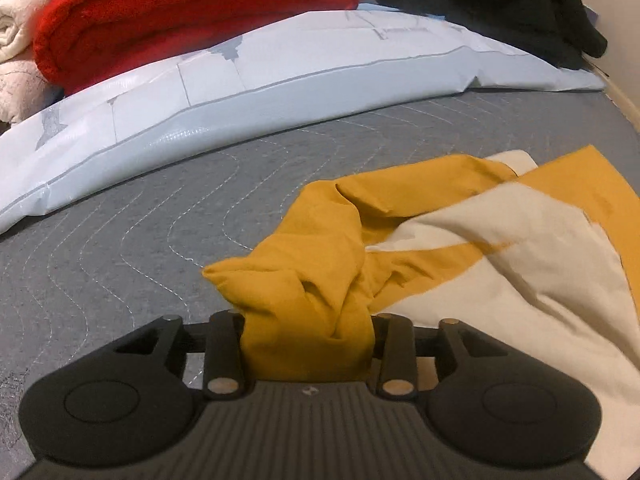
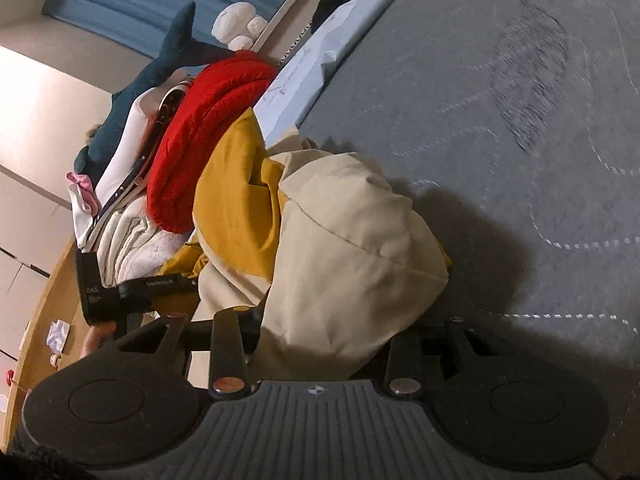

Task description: Fold large clothes

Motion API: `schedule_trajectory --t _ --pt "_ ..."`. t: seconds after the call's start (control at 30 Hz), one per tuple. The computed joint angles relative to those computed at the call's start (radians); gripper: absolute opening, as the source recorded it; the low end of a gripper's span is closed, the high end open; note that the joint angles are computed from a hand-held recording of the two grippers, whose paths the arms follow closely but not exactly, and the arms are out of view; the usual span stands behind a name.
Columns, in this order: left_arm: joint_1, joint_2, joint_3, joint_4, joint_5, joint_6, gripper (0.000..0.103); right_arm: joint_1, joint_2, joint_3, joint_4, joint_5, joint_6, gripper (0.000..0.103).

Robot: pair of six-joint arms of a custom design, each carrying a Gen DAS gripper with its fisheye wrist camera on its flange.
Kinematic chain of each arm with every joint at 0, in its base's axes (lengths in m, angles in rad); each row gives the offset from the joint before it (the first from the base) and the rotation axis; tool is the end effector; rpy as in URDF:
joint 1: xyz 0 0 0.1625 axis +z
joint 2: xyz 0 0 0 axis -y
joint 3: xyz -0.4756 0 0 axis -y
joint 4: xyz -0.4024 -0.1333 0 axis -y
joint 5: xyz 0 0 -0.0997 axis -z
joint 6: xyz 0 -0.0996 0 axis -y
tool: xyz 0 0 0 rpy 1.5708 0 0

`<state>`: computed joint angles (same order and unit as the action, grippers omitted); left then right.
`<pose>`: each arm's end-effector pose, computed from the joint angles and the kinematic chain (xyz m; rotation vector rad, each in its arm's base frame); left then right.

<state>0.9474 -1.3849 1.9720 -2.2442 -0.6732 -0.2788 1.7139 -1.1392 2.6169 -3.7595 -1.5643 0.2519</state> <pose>-0.1366 -0.5516 0.3537 0.3481 2.2800 -0.5737 0.1863 -0.3539 0.1834 0.1499 2.8146 -1.0243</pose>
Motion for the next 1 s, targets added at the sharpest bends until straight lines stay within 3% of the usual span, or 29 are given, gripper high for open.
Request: schedule_trajectory --t 0.03,0.07,0.13,0.2,0.3,0.37,0.4,0.47,0.53,0.57,0.6,0.67,0.73,0.8,0.83,0.9,1.0 --pt "0.001 -0.015 0.004 0.016 0.0 -0.014 0.057 -0.016 -0.012 0.002 0.016 0.01 0.001 0.041" --pt "-0.001 -0.016 -0.003 0.036 0.01 -0.038 0.072 -0.018 -0.027 -0.001 0.047 0.005 0.014 0.047" --pt "-0.016 -0.05 0.007 0.04 0.038 -0.068 0.09 0.002 -0.089 -0.018 0.16 -0.039 0.028 0.064" --pt "-0.018 -0.104 0.022 0.007 0.052 -0.079 0.097 0.039 -0.156 -0.027 0.252 -0.122 0.002 0.078" --pt "-0.013 -0.175 0.026 -0.075 0.045 -0.08 0.102 0.165 -0.189 -0.019 0.185 -0.369 -0.123 0.086" --pt "-0.011 -0.2 0.03 -0.101 0.061 -0.086 0.103 0.272 -0.136 -0.03 0.009 -0.523 -0.285 0.086" --pt "-0.005 -0.213 0.034 -0.13 0.035 -0.057 0.103 0.305 -0.115 -0.044 -0.051 -0.545 -0.382 0.086" --pt "-0.014 -0.246 0.047 -0.139 -0.03 -0.022 0.103 0.339 -0.091 -0.1 -0.049 -0.483 -0.534 0.084" --pt "-0.018 -0.253 0.067 -0.16 -0.089 0.029 0.103 0.345 -0.051 -0.185 0.038 -0.404 -0.583 0.07" --pt "-0.023 -0.248 0.08 -0.164 -0.104 0.048 0.103 0.341 -0.016 -0.235 0.082 -0.369 -0.599 0.049" --pt "-0.027 -0.234 0.086 -0.156 -0.105 0.07 0.103 0.337 0.028 -0.29 0.122 -0.356 -0.603 0.037" --pt "-0.027 -0.209 0.105 -0.145 -0.078 0.089 0.103 0.327 0.126 -0.415 0.254 -0.375 -0.574 0.028" --pt "-0.022 -0.169 0.123 -0.137 -0.013 0.056 0.103 0.317 0.226 -0.52 0.339 -0.47 -0.561 0.024" --pt "0.011 -0.133 0.127 -0.15 0.038 0.023 0.103 0.289 0.325 -0.59 0.319 -0.6 -0.55 0.013" --pt "0.037 -0.128 0.122 -0.174 0.003 0.008 0.103 0.263 0.332 -0.601 0.353 -0.602 -0.496 0.01" --pt "0.074 -0.136 0.121 -0.23 -0.077 -0.019 0.103 0.199 0.301 -0.594 0.422 -0.511 -0.342 0.007" --pt "0.038 -0.157 0.142 -0.217 -0.005 -0.035 0.103 0.158 0.236 -0.563 0.428 -0.399 -0.197 0.009"
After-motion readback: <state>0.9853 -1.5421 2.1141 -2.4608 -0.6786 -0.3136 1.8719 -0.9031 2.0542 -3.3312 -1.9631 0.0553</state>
